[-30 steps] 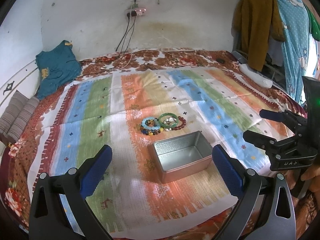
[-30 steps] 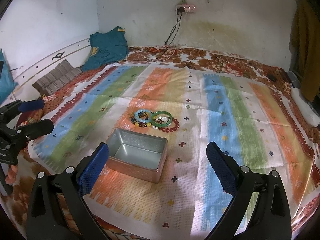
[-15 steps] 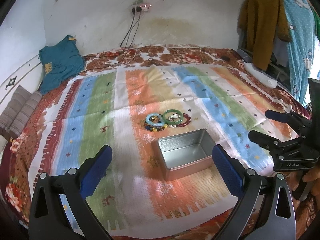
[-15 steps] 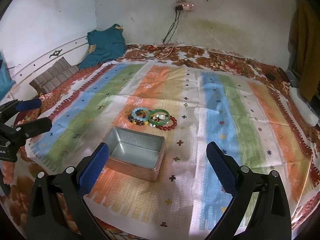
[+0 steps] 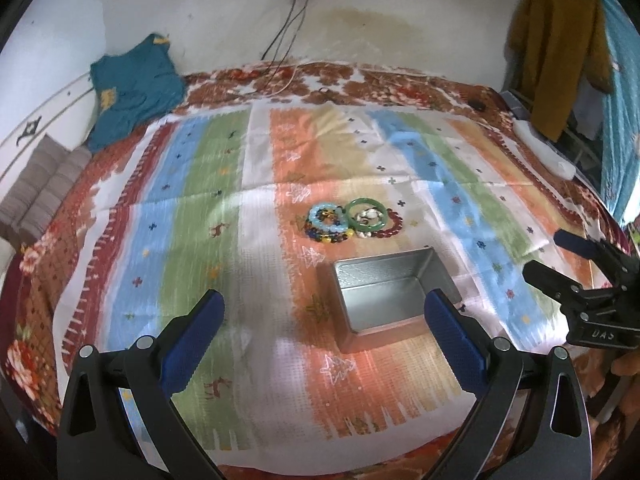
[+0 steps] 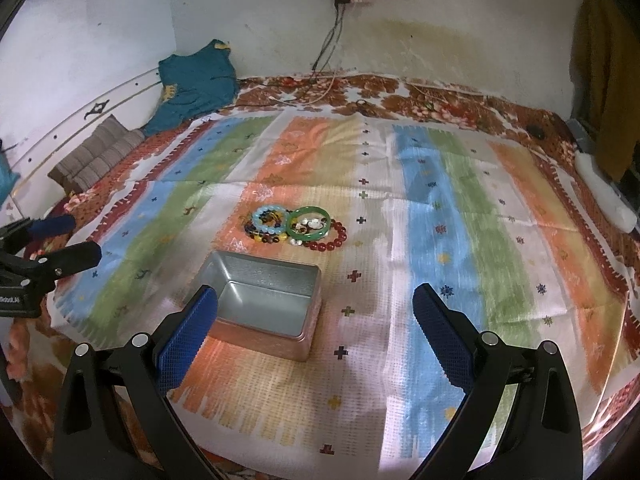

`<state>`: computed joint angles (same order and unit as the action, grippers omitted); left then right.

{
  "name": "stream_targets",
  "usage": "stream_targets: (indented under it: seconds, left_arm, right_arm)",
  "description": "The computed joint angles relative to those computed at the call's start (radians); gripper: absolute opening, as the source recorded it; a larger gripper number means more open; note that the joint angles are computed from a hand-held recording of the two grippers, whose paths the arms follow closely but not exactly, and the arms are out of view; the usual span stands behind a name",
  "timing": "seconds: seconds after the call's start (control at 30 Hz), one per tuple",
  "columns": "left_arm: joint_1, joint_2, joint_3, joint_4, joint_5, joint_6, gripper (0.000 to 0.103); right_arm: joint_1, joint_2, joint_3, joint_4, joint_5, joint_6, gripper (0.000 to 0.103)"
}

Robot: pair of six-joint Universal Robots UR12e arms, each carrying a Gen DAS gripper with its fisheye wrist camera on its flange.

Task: Organize jewelry
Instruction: 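Move both tools forward past the tin toward the bracelet cluster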

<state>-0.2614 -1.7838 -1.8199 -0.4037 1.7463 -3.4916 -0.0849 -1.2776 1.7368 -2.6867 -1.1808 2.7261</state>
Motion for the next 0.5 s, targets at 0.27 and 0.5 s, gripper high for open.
stream_targets:
  seconds: [0.27, 0.5]
  left_arm:
    - [0.015, -0.035, 0.056, -0.067, -0.026, 0.003, 0.097]
    - [0.038, -0.07, 0.111, -0.141, -0.057, -0.033, 0.097]
  right_arm:
    - [0.022, 0.041, -0.062, 0.046, -0.058, 0.002, 0.099]
    - [0.045, 0.091, -0.131, 0.081, -0.087, 0.014, 0.099]
